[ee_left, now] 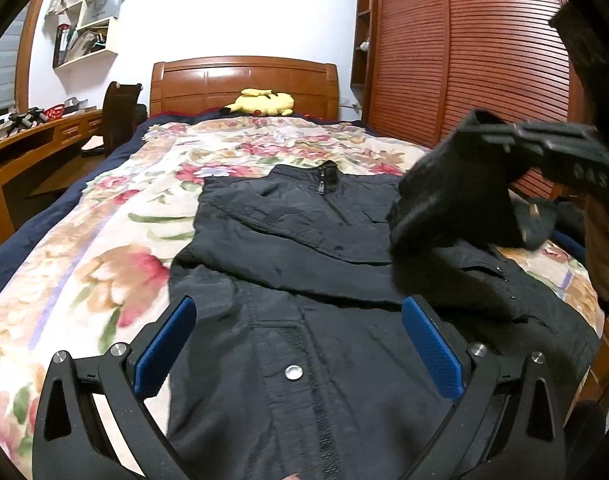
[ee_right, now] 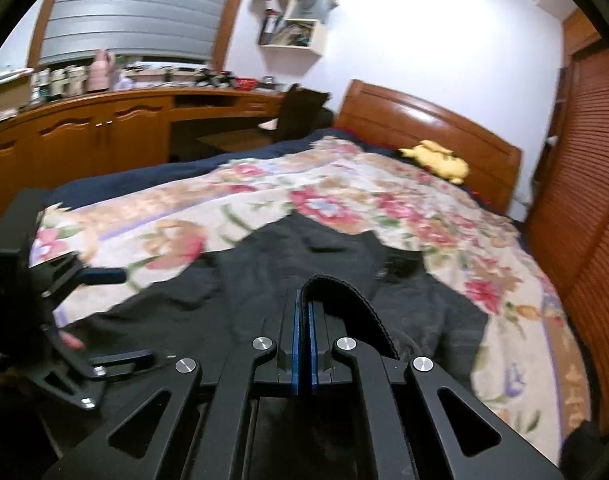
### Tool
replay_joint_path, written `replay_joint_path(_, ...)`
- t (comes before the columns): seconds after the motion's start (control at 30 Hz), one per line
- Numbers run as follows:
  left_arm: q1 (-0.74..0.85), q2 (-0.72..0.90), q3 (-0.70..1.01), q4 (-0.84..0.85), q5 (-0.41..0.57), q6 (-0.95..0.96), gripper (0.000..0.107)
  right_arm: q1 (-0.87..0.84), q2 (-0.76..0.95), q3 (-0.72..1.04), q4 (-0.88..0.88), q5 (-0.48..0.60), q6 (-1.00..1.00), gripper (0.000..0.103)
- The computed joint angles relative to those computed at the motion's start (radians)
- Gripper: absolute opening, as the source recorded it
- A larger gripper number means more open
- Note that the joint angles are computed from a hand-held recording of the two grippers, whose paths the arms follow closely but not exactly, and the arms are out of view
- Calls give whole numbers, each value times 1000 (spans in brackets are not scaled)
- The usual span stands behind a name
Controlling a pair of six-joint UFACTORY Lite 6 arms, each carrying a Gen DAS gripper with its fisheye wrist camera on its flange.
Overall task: Fold large clothes
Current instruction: 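Lay the sleeve down on the jacket front and open the right tool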
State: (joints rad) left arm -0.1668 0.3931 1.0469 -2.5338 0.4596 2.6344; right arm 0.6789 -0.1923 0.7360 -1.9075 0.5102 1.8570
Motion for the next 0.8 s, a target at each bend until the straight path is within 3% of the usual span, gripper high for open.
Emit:
replay_joint_path(0.17,34,1,-5,24,6,-11,103,-114,16,15,-12,-184,-5,3)
replay_joint_path(0.23,42,3,-3,29,7,-16,103,-154,24,51,131,-237,-139,8)
replay_joint_path(0.47,28,9,3,9,3,3,103,-189,-53,32,448,-253,-419,42)
replay_joint_path(0.63,8,-3,-3,1,0,9,103,-217,-192,-79,685,-282,-628,46)
replay_joint_path(0.8,-23,-24,-22,-37,-5,42,103,-224,-342,-174,1044,-249,-965,61)
